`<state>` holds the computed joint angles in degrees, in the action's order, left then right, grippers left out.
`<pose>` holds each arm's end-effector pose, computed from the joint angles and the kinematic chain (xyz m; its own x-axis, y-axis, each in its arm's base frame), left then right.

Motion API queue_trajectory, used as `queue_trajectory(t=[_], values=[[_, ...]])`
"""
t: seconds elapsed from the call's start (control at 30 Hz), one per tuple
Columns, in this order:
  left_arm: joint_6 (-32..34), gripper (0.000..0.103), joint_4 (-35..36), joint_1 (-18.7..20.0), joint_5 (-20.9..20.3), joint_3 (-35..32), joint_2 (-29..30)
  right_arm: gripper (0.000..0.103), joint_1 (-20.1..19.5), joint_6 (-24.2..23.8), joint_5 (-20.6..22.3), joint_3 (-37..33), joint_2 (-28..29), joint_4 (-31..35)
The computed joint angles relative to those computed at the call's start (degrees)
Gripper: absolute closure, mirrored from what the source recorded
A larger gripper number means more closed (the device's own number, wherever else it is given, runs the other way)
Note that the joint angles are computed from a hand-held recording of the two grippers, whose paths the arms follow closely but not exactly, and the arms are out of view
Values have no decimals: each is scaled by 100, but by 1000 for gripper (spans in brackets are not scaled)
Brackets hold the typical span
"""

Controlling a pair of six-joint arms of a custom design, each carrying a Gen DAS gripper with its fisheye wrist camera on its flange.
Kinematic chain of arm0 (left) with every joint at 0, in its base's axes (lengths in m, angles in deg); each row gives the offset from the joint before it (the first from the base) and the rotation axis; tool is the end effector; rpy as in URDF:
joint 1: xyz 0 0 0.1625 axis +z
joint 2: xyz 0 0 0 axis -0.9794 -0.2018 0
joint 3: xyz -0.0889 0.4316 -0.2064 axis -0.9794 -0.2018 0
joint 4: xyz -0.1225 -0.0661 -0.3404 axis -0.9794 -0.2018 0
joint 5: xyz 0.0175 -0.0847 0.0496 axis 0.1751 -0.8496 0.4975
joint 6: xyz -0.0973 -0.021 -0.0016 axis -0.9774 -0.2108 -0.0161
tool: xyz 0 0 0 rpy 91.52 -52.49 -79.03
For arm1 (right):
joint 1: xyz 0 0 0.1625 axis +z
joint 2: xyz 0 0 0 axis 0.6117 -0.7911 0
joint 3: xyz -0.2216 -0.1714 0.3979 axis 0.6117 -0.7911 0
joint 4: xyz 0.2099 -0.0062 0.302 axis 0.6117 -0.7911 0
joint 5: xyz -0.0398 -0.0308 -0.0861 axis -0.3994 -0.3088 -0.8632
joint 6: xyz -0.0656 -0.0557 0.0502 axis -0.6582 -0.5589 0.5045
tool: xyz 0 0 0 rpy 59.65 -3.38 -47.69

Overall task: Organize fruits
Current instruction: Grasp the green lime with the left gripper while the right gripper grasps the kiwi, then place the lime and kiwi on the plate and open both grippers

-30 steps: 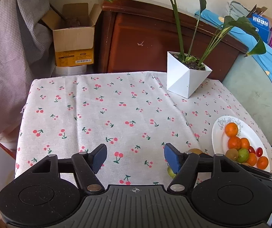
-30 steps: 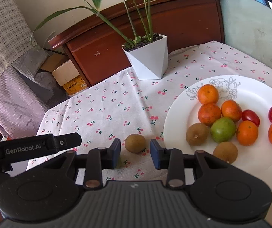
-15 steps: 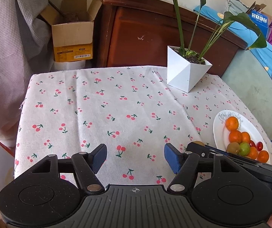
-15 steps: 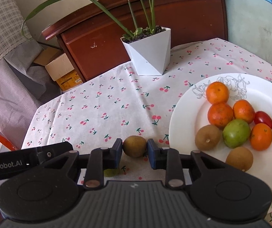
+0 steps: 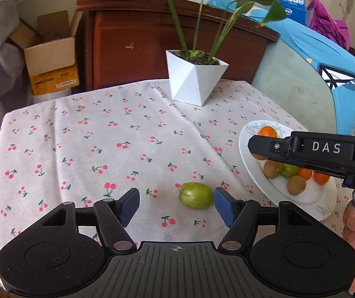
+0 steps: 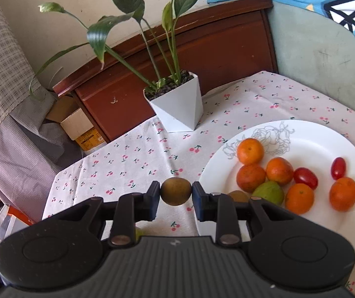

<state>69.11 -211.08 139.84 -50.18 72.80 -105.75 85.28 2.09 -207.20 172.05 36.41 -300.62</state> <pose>0.0047 -0.4070 0.3290 -0.8273 0.0602 -0.5585 0.4207 0.7252 -0.5450 0.3927 -0.4499 -0.0460 -0.9256 -0.1602 0.3430 -0.3441 0.7339 -0.5856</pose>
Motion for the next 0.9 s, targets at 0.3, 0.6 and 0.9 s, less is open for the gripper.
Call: queue_trajectory(t=[0.3, 0.6, 0.9], values=[[300, 44, -746, -34, 84, 191, 524, 75, -62, 189, -211, 526, -280, -587], [112, 70, -1193, -156, 206, 286, 779, 75, -55, 588, -741, 845, -386, -921], [-224, 70, -1238, -455, -278, 248, 729, 75, -138, 1243, -907, 1290, -661, -1115]])
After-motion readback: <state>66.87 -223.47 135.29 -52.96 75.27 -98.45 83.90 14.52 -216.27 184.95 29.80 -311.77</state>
